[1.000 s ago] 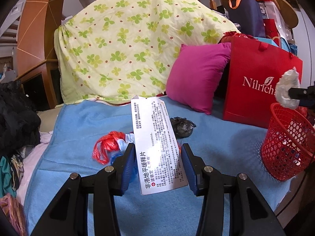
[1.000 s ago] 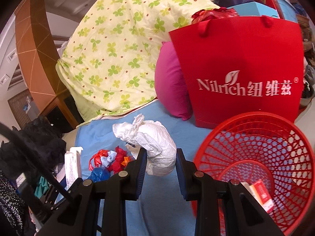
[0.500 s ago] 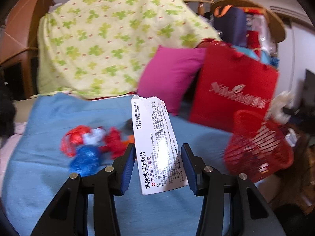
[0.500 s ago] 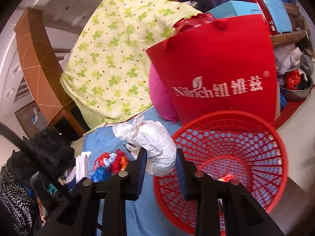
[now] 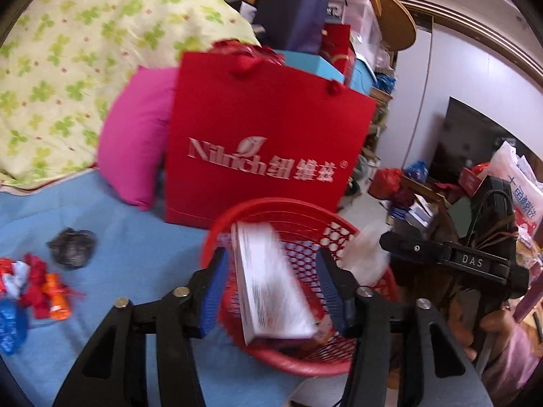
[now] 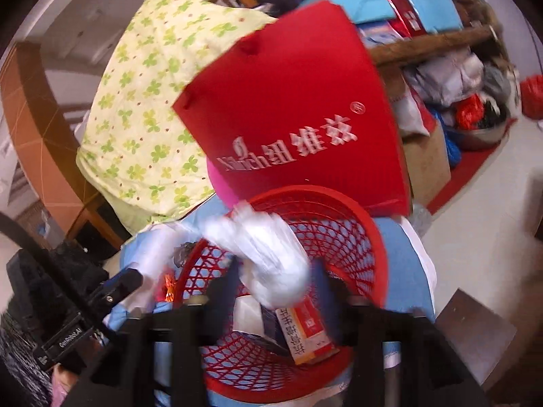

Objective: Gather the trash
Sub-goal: 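Carry the carton and bag over the red wastebasket and open both tools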

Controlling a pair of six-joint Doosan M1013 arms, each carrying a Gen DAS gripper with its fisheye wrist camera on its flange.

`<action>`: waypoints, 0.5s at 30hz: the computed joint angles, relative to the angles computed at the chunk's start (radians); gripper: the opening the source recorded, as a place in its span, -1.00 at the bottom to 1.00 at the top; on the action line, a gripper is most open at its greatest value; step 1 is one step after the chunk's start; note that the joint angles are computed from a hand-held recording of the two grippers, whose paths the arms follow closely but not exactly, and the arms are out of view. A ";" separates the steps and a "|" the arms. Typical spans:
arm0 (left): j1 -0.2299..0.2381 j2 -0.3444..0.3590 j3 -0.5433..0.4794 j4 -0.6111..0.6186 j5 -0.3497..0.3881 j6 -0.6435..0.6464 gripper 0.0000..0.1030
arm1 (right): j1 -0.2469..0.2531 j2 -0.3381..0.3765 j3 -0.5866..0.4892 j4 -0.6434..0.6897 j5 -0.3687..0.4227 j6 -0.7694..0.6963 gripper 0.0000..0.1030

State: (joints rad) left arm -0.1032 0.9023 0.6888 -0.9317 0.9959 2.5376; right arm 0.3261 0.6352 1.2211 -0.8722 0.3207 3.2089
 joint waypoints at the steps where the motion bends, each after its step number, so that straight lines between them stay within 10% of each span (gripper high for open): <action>1: -0.003 0.002 -0.003 0.006 0.000 -0.009 0.22 | -0.003 -0.003 0.008 -0.029 -0.013 0.029 0.32; 15: 0.107 -0.024 0.078 0.200 -0.260 -0.176 0.25 | 0.039 0.049 -0.146 -0.226 -0.053 0.043 0.32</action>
State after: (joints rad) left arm 0.0040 0.8787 0.7666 -0.7321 0.7357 2.3614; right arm 0.3650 0.6842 1.0751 -1.0982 0.2681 3.2518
